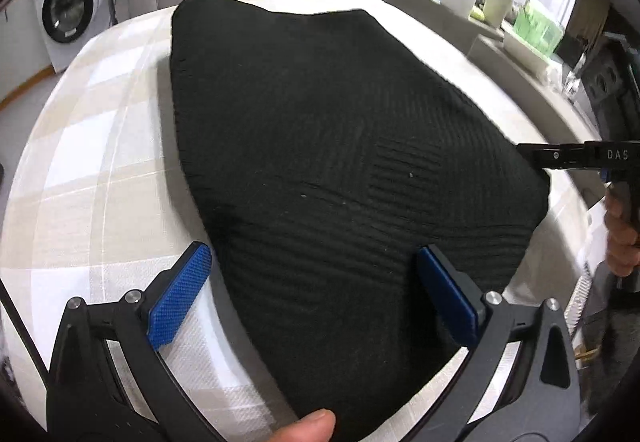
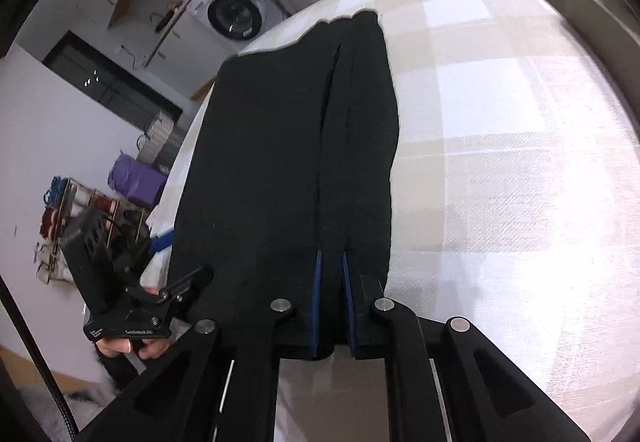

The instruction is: Fold small clothes

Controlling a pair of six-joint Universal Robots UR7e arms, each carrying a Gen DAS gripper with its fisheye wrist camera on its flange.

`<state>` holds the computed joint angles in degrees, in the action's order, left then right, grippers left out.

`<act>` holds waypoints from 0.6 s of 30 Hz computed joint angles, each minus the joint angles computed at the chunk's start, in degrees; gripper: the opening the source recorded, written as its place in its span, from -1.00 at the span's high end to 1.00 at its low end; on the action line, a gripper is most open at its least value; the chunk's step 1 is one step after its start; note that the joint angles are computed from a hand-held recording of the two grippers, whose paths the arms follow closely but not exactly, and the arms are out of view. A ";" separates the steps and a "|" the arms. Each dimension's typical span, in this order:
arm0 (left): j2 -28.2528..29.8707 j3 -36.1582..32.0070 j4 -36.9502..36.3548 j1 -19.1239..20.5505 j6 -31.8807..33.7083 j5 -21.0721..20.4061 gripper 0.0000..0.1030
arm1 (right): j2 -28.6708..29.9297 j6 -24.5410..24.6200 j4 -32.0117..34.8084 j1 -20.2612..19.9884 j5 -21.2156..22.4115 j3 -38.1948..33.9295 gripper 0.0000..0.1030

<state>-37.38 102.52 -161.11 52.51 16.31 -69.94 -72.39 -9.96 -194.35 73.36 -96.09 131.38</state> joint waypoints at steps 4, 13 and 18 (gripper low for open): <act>-0.03 -3.21 0.32 1.89 -1.89 -3.40 -0.97 | -1.01 -0.80 -8.50 0.48 1.76 2.35 0.29; 6.65 -18.91 4.79 4.96 -7.61 -2.81 -0.97 | 4.31 -2.04 -11.82 1.63 1.59 -7.14 -0.13; 11.22 -28.12 9.59 6.34 -8.62 -2.88 -0.90 | 6.31 -2.94 -3.47 1.97 -2.07 -12.81 -0.13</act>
<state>-26.16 74.40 -151.52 58.85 7.69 -72.82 -66.08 -12.89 -197.82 75.34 -98.17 118.57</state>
